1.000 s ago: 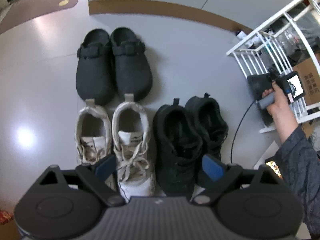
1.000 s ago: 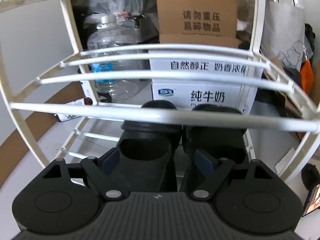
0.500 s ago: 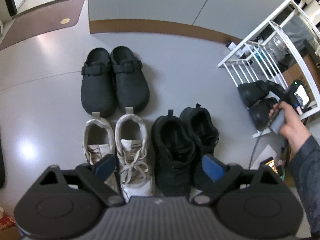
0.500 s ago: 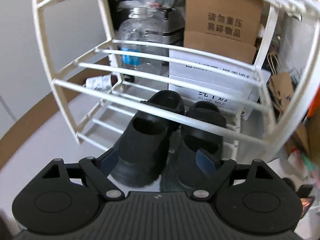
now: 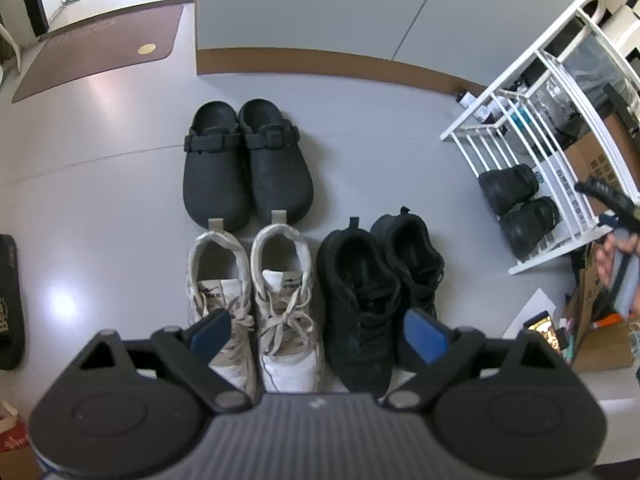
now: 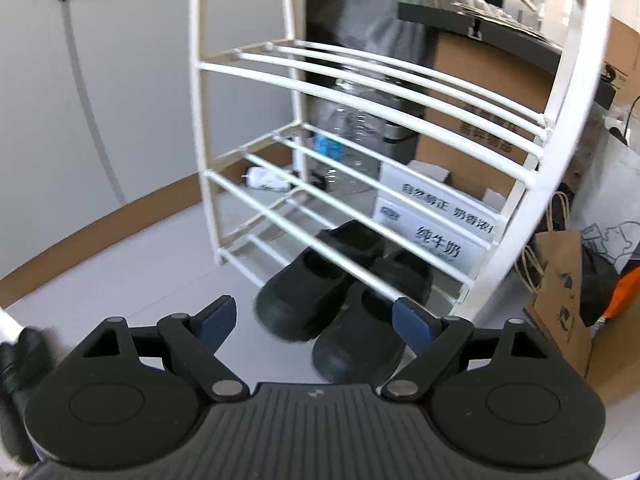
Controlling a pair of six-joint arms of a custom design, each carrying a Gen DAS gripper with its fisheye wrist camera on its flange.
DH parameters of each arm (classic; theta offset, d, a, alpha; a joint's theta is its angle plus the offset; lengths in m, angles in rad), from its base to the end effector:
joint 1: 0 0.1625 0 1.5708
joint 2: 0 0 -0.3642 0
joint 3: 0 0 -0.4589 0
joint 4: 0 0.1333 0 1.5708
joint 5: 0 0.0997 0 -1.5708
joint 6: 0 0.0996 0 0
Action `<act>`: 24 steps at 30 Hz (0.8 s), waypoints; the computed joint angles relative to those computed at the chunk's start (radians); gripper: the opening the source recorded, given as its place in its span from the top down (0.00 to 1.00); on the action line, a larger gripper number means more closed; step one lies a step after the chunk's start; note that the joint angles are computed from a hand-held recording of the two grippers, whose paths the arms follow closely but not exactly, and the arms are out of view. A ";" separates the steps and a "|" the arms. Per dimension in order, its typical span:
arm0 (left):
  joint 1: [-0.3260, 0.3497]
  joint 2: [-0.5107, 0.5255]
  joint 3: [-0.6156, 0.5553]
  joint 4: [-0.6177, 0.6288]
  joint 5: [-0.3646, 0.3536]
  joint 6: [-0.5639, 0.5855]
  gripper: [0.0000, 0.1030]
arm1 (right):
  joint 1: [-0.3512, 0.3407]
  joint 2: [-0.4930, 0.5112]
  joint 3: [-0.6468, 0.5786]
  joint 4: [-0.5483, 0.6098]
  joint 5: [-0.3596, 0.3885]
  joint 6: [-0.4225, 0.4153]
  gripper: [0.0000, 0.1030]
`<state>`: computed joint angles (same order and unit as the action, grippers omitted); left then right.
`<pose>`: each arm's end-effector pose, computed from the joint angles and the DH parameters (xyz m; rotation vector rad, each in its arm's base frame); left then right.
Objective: Organize scattered shoes
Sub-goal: 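Lower the clogs onto the rack's bottom shelf and open the right tool, then withdraw the right tool from the rack toward the black sneakers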
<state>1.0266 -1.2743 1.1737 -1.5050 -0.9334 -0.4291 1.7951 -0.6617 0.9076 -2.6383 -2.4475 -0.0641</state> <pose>-0.1798 -0.6690 0.4804 0.1326 2.5565 -0.4344 0.2437 -0.8131 0.3042 -0.1250 -2.1816 1.0099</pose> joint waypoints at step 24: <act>-0.047 -0.095 0.054 -0.036 0.037 0.020 0.05 | 0.170 -0.226 0.237 0.484 0.118 0.141 0.14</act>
